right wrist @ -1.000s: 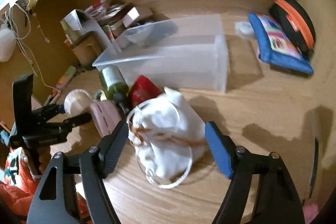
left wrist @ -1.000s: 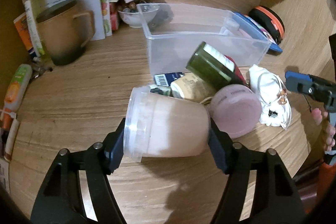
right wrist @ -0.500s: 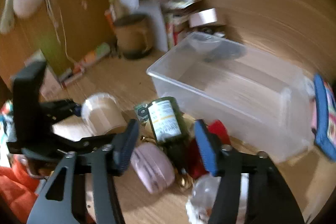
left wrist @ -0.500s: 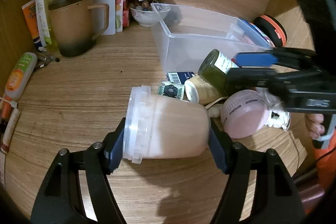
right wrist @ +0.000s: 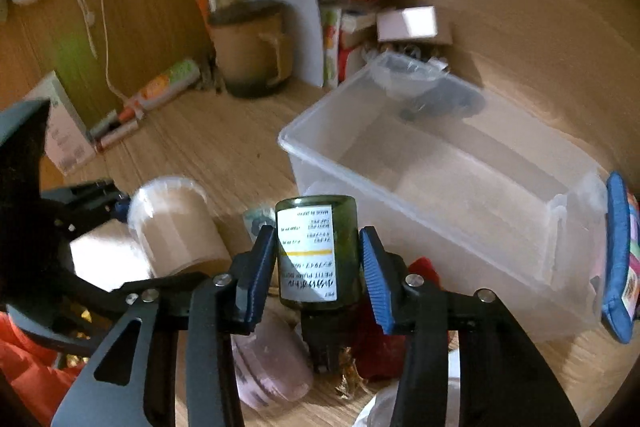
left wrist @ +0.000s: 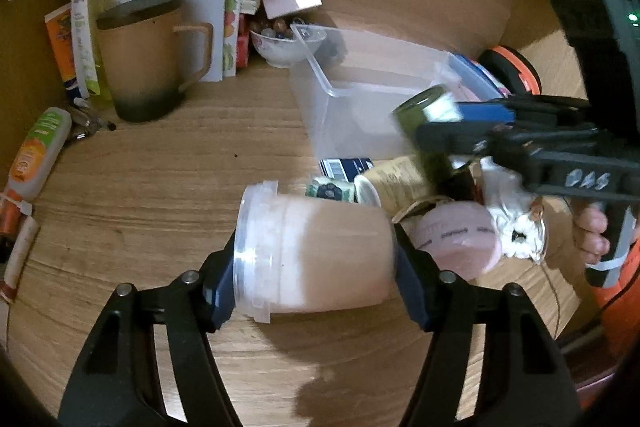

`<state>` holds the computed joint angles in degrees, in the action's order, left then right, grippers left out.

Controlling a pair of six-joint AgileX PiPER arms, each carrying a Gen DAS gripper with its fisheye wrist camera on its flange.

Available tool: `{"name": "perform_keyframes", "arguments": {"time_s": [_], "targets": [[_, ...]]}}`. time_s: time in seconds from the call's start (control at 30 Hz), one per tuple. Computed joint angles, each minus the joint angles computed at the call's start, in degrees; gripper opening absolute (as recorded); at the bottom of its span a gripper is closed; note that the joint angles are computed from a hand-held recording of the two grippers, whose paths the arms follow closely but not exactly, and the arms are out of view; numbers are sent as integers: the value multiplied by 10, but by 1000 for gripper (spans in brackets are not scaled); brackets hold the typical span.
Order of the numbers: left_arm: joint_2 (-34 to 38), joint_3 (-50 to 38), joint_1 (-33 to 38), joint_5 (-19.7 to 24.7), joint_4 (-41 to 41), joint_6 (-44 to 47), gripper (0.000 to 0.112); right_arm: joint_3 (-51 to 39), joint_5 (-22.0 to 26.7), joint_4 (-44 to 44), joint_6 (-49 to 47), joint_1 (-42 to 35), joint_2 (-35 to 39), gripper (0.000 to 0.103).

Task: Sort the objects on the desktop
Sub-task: 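Lift the frosted cup and green bottle toward the clear plastic bin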

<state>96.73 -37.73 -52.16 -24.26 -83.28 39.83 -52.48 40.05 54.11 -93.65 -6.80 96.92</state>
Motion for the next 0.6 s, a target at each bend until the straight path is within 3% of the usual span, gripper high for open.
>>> {"name": "perform_keyframes", "arguments": {"time_s": [0.13,0.3,0.4,0.5,0.6], "targets": [[-13,2,0,-9,-16,8,65,-17,69,19,5,-47,-15,39],[-36,0,-20,-47,-51,39,57,-30,119,29,7,-89,-30,39],[-36,-9,-16,-40,-94,86,58,-35,138,33,5,-108,-35,39],[-38,5,-1,2,-76,61,82,-40,153,29,8,-120,-31,39],[-26,9,-17,-10,-90,66,86,-48,167,25,15,-129,-21,39]]}}
